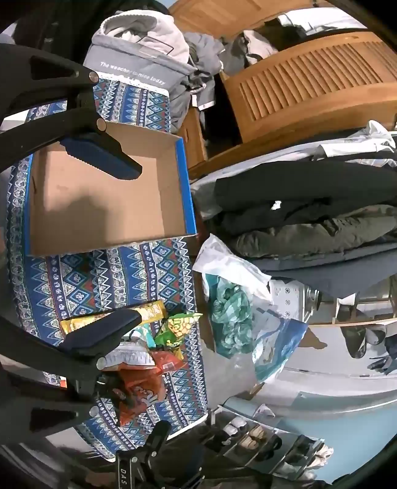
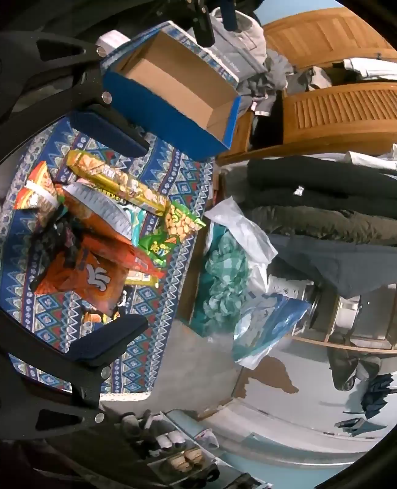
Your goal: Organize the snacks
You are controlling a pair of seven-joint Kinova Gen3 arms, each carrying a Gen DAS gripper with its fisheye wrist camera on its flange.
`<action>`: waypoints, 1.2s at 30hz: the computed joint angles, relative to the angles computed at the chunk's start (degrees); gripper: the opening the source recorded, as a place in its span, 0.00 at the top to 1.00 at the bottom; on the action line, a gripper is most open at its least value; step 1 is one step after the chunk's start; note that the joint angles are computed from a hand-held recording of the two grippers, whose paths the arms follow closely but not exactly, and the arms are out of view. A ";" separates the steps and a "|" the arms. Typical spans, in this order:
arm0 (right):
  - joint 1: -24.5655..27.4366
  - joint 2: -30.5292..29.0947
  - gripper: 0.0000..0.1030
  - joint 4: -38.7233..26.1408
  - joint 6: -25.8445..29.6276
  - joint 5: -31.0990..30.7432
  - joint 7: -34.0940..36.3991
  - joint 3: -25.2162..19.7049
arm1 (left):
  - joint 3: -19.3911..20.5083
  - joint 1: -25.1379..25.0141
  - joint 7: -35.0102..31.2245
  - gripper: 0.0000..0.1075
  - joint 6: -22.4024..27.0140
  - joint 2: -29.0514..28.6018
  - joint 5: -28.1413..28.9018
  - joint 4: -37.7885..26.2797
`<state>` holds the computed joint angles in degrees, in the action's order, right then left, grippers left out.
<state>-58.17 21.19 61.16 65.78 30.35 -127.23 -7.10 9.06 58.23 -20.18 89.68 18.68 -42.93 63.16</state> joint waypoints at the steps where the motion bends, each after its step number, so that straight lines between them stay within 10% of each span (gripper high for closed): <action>1: 0.09 0.02 0.03 -0.04 -0.05 -0.15 0.05 -0.04 | 0.03 -0.22 0.03 0.18 -0.02 -0.06 0.46 -0.07; 36: 0.15 0.47 0.03 -0.58 0.10 -0.71 0.37 0.21 | 0.96 -1.00 2.09 0.18 -2.63 -1.46 0.34 2.60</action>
